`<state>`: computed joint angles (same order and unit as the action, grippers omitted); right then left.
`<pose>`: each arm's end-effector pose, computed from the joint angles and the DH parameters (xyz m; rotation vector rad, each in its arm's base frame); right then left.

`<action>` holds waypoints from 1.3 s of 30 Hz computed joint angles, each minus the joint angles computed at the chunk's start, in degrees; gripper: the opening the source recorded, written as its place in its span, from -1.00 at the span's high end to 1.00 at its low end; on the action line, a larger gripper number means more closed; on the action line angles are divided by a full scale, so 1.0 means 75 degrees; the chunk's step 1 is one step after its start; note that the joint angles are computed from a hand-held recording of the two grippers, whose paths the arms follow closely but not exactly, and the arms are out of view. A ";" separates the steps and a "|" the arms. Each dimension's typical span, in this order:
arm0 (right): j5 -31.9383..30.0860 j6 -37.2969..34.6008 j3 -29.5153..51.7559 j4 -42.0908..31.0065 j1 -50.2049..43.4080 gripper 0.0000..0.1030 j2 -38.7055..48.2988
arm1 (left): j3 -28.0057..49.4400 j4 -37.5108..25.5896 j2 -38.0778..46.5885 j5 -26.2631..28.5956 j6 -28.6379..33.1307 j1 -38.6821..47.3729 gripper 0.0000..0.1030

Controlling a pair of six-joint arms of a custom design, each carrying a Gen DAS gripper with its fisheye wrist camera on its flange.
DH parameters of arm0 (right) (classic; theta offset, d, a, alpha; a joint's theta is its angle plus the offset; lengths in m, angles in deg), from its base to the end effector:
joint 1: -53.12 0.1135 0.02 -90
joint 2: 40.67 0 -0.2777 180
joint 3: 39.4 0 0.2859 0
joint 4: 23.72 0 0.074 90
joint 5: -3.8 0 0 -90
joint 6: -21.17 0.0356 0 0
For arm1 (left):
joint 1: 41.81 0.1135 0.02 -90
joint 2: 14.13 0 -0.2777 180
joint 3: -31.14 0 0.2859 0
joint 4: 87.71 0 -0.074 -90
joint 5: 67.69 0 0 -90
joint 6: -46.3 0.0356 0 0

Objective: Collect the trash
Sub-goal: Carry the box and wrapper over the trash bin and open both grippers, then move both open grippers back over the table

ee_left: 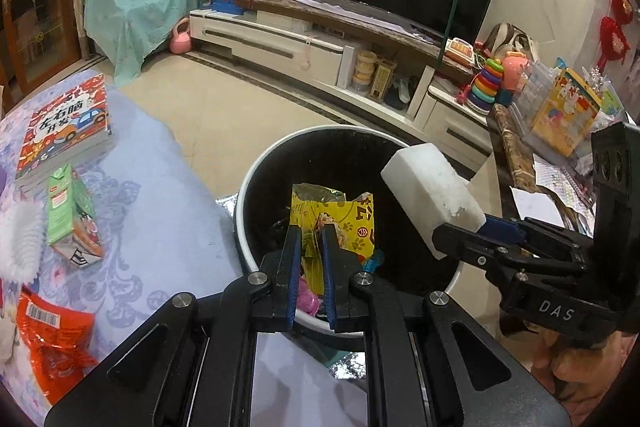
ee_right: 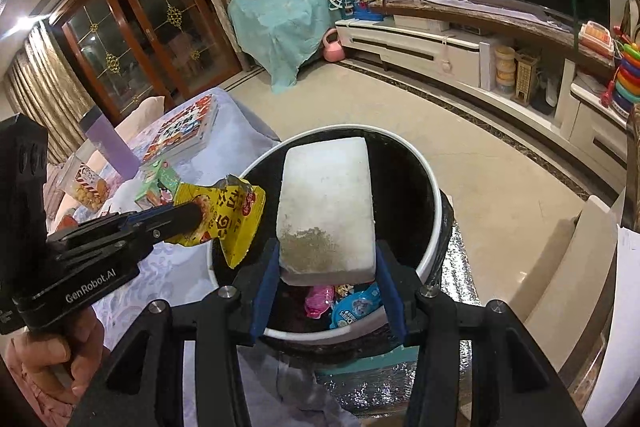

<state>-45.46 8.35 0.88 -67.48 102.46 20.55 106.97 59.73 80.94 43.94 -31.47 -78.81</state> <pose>0.1456 0.1339 0.1634 0.7453 2.2041 0.0774 0.2961 -0.2396 0.2117 1.1887 2.1985 -0.6505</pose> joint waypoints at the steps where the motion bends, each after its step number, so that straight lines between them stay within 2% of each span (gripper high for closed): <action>1: -0.0014 0.0016 -0.0013 -0.0006 -0.0016 0.07 -0.0020 | 0.0017 0.0010 0.0049 -0.0022 -0.0019 -0.0025 0.82; 6: -0.0157 -0.0081 -0.0113 0.0119 -0.0179 0.03 -0.0026 | 0.0120 0.0095 0.0280 -0.0164 -0.0138 -0.0092 0.77; 8: -0.0298 -0.0248 -0.0187 0.0222 -0.0356 0.00 -0.0083 | 0.0182 0.0053 0.0349 -0.0130 -0.0168 -0.0081 0.61; 9: -0.0363 -0.0264 -0.0211 0.0274 -0.0394 -0.01 -0.0100 | 0.0203 0.0020 0.0362 -0.0102 -0.0167 -0.0067 0.33; 10: -0.0398 -0.0239 -0.0236 0.0294 -0.0410 -0.02 -0.0141 | 0.0116 0.0088 0.0268 -0.0179 -0.0193 -0.0065 -0.03; 12: -0.0338 -0.0053 -0.0224 0.0155 -0.0330 -0.04 -0.0195 | -0.0144 0.0385 0.0031 -0.0158 -0.0228 -0.0036 -0.33; 13: -0.0320 -0.0022 -0.0236 0.0126 -0.0321 -0.06 -0.0255 | -0.0204 0.0390 -0.0055 -0.0174 -0.0230 -0.0023 -0.37; 18: -0.0014 0.0502 -0.0145 -0.0288 0.0066 -0.39 -0.0383 | -0.0672 0.0252 -0.0569 -0.0070 -0.0161 0.0323 -0.47; 21: 0.0207 0.0970 0.0078 -0.0674 0.0409 -0.43 -0.0226 | -0.1164 0.0046 -0.1078 0.0267 -0.0056 0.0781 -0.47; 26: 0.0854 0.2090 0.0759 -0.1146 0.1312 -0.72 0.0675 | -0.2425 -0.0147 -0.2509 0.0653 0.0694 0.2009 -0.52; 28: 0.1147 0.2275 0.1190 -0.1269 0.1664 -0.74 0.1257 | -0.2901 0.0032 -0.3051 0.0567 0.0833 0.2514 -0.72; 30: 0.1287 0.2148 0.1568 -0.1180 0.1843 -0.81 0.1739 | -0.3221 0.0047 -0.3452 0.0752 0.0989 0.3333 -0.73; 31: 0.1305 0.2014 0.1681 -0.1028 0.1869 -0.83 0.1887 | -0.3257 0.0009 -0.3501 0.0924 0.1073 0.3759 -0.73; 34: 0.1261 0.1484 0.1884 0.0334 0.1970 -0.85 0.2377 | -0.3236 -0.0049 -0.3455 0.0887 0.1184 0.4610 -0.73; 37: 0.1008 0.0876 0.2253 0.1412 0.1943 -0.88 0.3043 | -0.2885 -0.0485 -0.2991 0.0912 0.2066 0.5326 -0.73; 39: 0.0696 0.0432 0.2607 0.1878 0.1876 -0.89 0.3538 | -0.2905 -0.0282 -0.2895 0.0507 0.2404 0.5638 -0.74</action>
<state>-40.24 11.59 20.43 -53.39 116.53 47.09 85.18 57.61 59.22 47.75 -13.44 -36.52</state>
